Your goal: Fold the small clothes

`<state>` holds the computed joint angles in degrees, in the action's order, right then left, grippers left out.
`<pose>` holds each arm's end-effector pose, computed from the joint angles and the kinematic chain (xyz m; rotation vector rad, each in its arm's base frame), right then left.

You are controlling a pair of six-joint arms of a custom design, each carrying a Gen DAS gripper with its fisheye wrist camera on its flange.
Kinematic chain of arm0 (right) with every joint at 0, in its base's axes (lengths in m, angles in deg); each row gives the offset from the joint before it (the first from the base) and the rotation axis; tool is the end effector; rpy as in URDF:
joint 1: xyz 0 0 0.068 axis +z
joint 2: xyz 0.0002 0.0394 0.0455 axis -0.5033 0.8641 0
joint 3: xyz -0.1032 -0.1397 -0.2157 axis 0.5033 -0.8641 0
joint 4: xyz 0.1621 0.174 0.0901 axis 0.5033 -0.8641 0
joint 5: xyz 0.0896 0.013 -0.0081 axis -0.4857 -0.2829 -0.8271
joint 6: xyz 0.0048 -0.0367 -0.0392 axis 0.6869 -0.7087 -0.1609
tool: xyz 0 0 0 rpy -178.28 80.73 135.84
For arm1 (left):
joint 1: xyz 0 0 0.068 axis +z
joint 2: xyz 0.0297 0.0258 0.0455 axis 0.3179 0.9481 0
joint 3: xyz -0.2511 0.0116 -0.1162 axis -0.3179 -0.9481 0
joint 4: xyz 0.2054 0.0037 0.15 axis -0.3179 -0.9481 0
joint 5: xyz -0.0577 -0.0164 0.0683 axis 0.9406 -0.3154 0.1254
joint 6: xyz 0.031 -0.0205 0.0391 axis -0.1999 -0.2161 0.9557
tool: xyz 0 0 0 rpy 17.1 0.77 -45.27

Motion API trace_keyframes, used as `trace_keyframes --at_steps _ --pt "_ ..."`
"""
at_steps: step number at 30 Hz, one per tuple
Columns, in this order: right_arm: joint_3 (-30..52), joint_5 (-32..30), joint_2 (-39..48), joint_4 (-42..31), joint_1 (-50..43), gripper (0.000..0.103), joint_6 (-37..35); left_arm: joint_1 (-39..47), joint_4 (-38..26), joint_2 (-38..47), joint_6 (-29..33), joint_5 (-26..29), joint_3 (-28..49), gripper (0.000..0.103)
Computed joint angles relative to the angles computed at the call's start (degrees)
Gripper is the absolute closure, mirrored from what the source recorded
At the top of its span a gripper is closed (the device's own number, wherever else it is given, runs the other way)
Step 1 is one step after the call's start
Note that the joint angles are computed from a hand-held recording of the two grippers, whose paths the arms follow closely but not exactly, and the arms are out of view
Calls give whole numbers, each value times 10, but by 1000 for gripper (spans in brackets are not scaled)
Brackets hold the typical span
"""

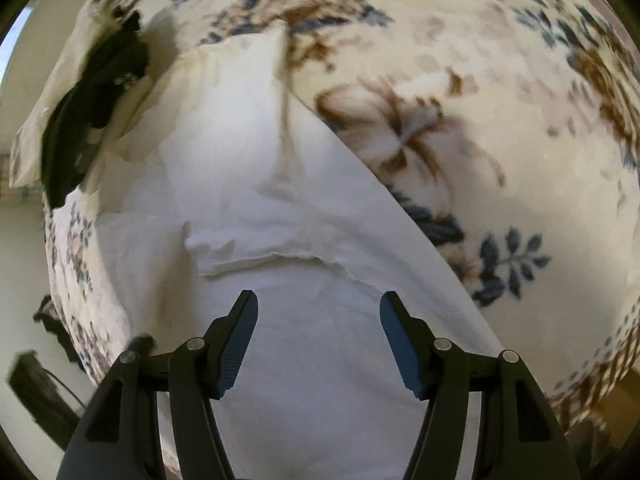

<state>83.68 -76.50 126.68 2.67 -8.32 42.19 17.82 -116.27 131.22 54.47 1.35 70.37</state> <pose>0.1843 0.0763 0.1753 1.3226 2.6731 0.3573 0.3359 -0.0146 0.1696 0.7184 2.7924 -0.3608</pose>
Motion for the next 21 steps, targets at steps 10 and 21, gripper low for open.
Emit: trace_keyframes --at_steps 10,21 --pt "267 -83 355 125 -47 37 -191 133 48 46 -12 -98 59 15" --pt "556 23 508 -106 -45 97 -352 85 44 100 -99 -89 125 15"
